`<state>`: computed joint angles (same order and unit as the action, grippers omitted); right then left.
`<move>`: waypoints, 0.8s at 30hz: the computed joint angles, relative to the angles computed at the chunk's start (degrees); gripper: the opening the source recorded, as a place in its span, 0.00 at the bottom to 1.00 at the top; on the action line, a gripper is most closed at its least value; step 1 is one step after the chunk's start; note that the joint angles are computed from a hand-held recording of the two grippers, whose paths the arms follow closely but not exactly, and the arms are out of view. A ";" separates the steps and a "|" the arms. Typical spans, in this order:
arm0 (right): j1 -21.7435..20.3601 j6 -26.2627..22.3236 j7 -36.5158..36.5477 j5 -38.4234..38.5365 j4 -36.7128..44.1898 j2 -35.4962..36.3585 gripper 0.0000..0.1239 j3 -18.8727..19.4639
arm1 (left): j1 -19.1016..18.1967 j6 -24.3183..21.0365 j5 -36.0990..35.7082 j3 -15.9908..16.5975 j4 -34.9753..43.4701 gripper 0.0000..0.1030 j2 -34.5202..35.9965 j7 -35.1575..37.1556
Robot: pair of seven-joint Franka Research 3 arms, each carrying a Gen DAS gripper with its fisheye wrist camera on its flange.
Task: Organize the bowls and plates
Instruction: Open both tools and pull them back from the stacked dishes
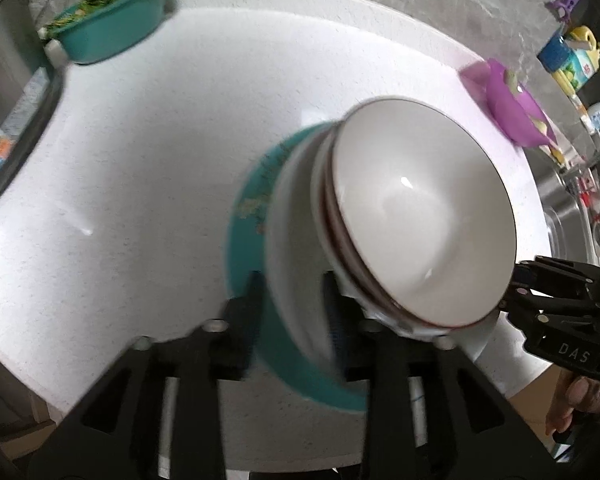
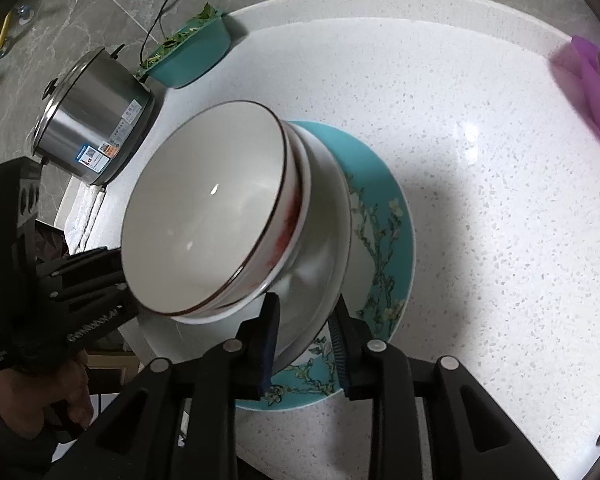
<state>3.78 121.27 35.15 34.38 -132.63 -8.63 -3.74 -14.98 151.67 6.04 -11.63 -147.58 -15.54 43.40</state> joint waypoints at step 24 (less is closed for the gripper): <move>-3.22 2.93 1.87 -0.12 -9.70 -28.09 0.83 -5.67 | -5.36 -26.58 11.46 -11.52 6.87 0.77 -18.06 -27.80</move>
<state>0.57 124.20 37.02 34.26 -142.34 -36.72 -9.41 -20.34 125.09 17.50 -23.16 -140.71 -33.60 15.61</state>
